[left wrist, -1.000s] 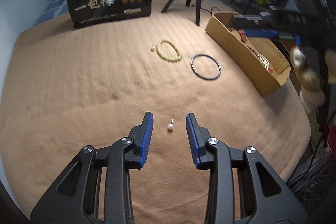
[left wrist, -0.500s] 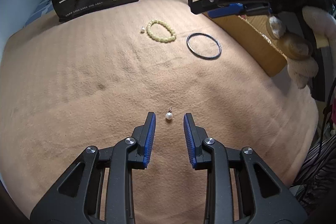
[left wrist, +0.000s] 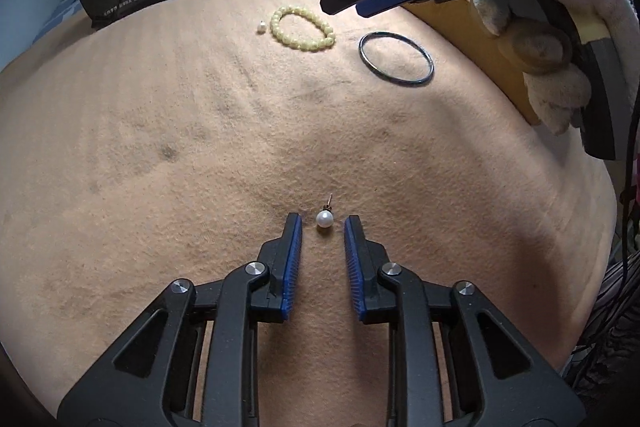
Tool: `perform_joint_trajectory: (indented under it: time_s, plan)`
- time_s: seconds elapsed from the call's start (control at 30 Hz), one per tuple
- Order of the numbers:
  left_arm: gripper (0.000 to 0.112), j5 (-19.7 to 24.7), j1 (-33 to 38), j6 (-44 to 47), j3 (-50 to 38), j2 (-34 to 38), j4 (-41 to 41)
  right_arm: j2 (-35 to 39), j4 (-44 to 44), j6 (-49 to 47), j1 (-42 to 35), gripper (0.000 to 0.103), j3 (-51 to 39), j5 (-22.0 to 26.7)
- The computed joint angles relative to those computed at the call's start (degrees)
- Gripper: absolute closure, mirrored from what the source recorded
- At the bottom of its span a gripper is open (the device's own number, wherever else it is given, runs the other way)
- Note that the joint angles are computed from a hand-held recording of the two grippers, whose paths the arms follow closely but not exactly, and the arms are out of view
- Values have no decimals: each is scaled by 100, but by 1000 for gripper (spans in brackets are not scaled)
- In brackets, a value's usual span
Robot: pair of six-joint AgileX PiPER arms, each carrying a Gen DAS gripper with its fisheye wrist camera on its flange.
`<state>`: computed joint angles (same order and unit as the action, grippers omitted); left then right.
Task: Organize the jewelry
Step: 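Close the left tool on the pearl earring while the right tool grasps the yellow bead bracelet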
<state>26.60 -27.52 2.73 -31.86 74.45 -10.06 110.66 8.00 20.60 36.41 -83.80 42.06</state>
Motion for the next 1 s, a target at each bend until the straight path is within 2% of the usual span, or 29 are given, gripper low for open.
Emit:
perform_joint_trajectory:
  time_s: [0.37, 0.6, 0.73, 1.0]
  plan:
    - [105, -242, 188, 416, 59, 103, -392, 616, -344, 198, 26, 75, -569, 154]
    - [105, -257, 219, 458, 57, 90, -460, 970, -804, 353, 202, 80, -971, 359]
    - [105, -210, 234, 454, 18, 89, -534, 1093, -969, 412, 280, 95, -1113, 399]
    - [106, -132, 326, 535, -27, 76, -658, 953, -1066, 587, 363, 98, -865, 152]
